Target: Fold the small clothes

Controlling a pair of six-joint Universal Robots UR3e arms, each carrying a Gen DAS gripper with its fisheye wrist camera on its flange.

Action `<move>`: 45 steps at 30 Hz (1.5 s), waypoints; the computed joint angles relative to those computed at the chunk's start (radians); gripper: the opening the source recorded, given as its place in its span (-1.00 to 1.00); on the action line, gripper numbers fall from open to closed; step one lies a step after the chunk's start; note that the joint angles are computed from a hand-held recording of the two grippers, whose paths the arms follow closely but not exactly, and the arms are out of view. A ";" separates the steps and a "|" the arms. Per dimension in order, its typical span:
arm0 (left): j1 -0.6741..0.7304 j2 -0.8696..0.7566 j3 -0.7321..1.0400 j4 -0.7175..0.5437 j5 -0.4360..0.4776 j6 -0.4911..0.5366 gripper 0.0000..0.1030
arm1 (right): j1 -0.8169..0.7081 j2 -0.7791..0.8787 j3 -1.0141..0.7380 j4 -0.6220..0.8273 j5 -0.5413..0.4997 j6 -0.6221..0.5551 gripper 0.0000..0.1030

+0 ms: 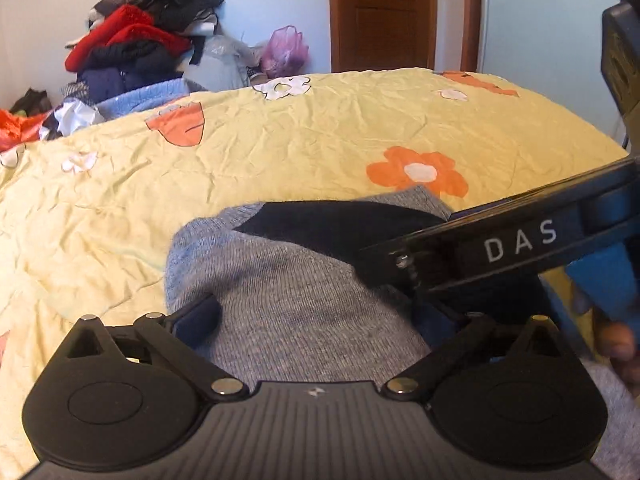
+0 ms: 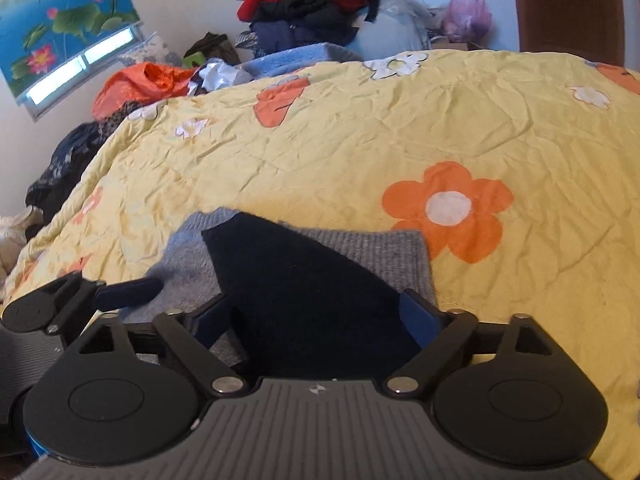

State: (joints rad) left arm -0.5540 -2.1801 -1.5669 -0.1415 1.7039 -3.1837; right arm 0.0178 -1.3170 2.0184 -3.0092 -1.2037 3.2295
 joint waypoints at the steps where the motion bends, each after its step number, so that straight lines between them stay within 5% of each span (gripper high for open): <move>1: 0.001 0.000 -0.001 0.001 0.000 0.002 1.00 | 0.010 0.016 -0.028 0.015 -0.015 0.004 0.99; 5: -0.020 0.007 -0.027 0.029 0.039 -0.011 1.00 | 0.081 0.048 -0.120 0.082 -0.138 0.006 0.96; 8: -0.043 -0.011 -0.017 0.047 0.068 -0.028 1.00 | 0.093 -0.019 -0.083 0.055 -0.172 0.098 0.72; 11: -0.044 -0.015 -0.015 0.054 0.073 -0.029 1.00 | 0.075 -0.106 0.006 -0.057 -0.109 0.124 0.75; 16: -0.047 -0.013 -0.027 0.072 0.080 -0.025 1.00 | 0.047 -0.092 -0.047 0.130 0.042 0.068 0.89; 19: -0.084 0.002 -0.064 0.119 0.145 -0.018 1.00 | -0.021 -0.059 0.054 0.000 0.136 0.058 0.90; 21: -0.112 0.062 -0.166 0.201 0.165 0.005 1.00 | -0.045 -0.104 0.056 0.067 0.154 0.053 0.78; 24: -0.116 0.232 -0.430 0.374 0.068 -0.013 1.00 | -0.065 -0.244 0.096 0.165 0.127 0.064 0.66; 29: -0.123 0.370 -0.637 0.400 -0.071 -0.023 1.00 | -0.128 -0.450 0.277 0.230 0.364 -0.011 0.93; 32: -0.120 0.358 -0.626 0.282 -0.095 -0.018 1.00 | -0.023 -0.404 0.322 0.170 0.198 -0.054 0.81; 34: -0.118 0.321 -0.659 0.358 -0.070 -0.007 1.00 | -0.064 -0.425 0.438 0.028 0.233 -0.109 0.75; 39: -0.069 0.494 -0.732 0.261 -0.113 -0.035 1.00 | 0.002 -0.590 0.333 0.299 0.088 -0.043 0.75; 43: -0.023 0.580 -0.812 0.248 -0.178 -0.065 1.00 | -0.204 -0.898 0.446 0.593 0.412 -0.138 0.93; 45: -0.024 0.550 -0.810 0.240 -0.174 -0.086 1.00 | -0.199 -0.921 0.484 0.626 0.415 -0.142 0.92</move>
State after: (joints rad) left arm -0.5784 -1.6301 -2.3764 0.0987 1.5303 -3.2701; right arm -0.1811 -2.2378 2.5022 -2.3833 -0.7883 3.0872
